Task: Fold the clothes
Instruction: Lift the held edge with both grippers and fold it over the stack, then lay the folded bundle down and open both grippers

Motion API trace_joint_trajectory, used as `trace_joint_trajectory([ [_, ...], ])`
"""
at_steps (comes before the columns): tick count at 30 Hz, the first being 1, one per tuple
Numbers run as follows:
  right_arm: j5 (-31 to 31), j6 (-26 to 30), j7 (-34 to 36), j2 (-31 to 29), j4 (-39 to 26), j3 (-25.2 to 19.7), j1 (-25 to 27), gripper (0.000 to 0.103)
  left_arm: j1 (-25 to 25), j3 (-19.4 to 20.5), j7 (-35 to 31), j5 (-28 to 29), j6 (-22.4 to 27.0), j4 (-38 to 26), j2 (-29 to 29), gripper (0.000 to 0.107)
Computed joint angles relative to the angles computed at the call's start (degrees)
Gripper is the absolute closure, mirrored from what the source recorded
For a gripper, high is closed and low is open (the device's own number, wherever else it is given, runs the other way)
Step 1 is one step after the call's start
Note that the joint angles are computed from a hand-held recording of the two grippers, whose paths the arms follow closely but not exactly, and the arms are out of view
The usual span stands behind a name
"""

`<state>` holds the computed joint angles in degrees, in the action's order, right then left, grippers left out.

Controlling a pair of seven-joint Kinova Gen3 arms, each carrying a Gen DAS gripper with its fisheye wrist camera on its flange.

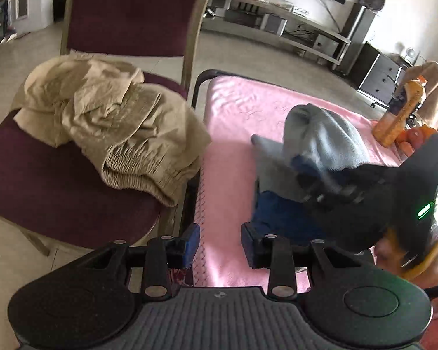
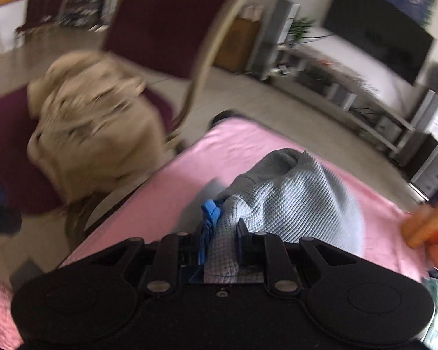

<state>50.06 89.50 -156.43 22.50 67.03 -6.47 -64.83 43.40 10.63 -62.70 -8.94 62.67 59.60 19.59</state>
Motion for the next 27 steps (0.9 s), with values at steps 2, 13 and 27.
trace_joint_trajectory([
  [2,-0.9,-2.2,1.8,1.2,0.3,-0.5,0.8,0.085,-0.2,-0.2,0.3,0.1,0.4,0.0,0.4,0.074],
  [13,-8.0,-12.1,9.4,2.5,-0.2,0.2,3.6,0.085,0.3,-0.7,2.5,-0.4,2.0,-1.5,1.3,0.074],
  [27,-19.1,-13.8,4.2,-10.5,3.9,-2.4,10.3,0.054,2.0,-0.7,2.6,-1.2,3.1,-3.7,2.1,0.074],
])
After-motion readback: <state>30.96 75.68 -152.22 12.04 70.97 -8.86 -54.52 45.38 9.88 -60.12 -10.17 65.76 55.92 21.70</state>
